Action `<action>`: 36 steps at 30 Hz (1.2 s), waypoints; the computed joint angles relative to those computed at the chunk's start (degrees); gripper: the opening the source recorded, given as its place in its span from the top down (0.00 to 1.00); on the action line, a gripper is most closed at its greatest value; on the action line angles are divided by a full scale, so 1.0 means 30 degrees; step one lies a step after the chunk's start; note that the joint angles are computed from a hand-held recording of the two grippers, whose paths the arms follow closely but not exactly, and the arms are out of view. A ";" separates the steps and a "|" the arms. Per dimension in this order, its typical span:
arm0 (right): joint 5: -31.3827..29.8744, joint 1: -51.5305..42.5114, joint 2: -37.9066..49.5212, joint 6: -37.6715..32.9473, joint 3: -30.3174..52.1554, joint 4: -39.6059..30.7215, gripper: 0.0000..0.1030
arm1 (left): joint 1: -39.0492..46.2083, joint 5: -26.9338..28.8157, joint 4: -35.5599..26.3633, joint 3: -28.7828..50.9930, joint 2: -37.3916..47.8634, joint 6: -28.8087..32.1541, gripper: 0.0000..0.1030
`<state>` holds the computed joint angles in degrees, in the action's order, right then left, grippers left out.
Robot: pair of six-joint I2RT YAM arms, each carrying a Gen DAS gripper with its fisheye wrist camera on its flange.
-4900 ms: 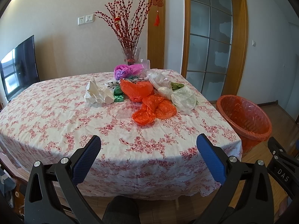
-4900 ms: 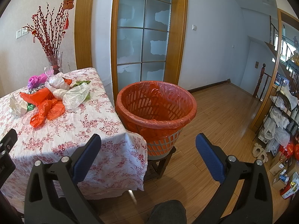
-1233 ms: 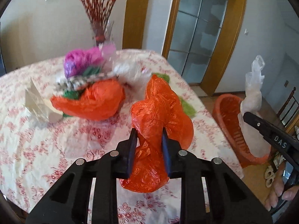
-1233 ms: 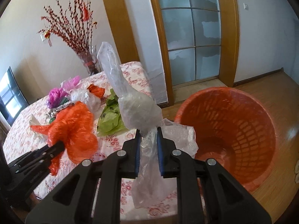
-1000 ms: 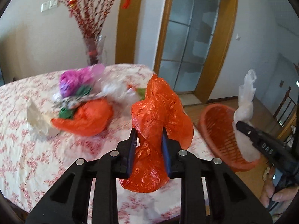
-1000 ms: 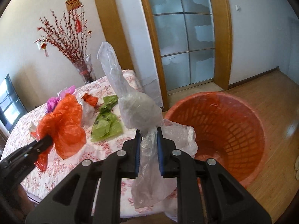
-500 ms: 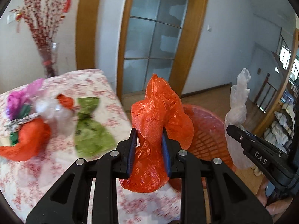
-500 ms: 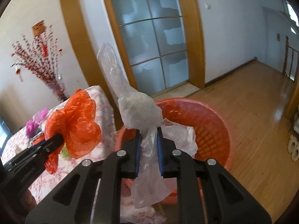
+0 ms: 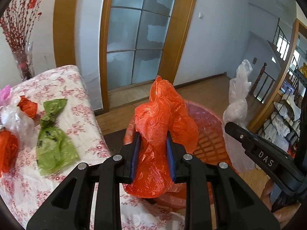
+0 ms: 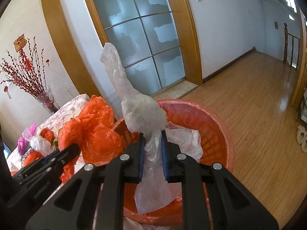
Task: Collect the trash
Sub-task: 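Carry both bags over the orange wastebasket and open both grippers, then grasp the green bag with the right gripper while the left grasps white tissue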
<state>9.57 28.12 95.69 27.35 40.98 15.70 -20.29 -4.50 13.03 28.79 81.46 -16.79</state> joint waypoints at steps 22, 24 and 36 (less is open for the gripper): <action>0.0609 -0.0272 0.0215 0.0372 -0.0711 0.0661 0.53 | 0.1005 -0.0558 -0.0763 -0.1230 -0.0741 -0.0151 0.46; 0.0888 0.0135 0.0038 0.0367 -0.0693 0.0484 0.53 | 0.1469 -0.0605 -0.0933 -0.1650 -0.1388 0.0172 0.46; 0.2086 0.3061 -0.0675 0.0281 0.0091 -0.1109 0.53 | 0.6843 0.0938 -0.4414 -0.4328 -0.8182 0.2081 0.44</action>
<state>15.83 37.30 93.67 28.19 41.26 12.38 0.24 -1.69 -0.21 15.81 56.91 -10.55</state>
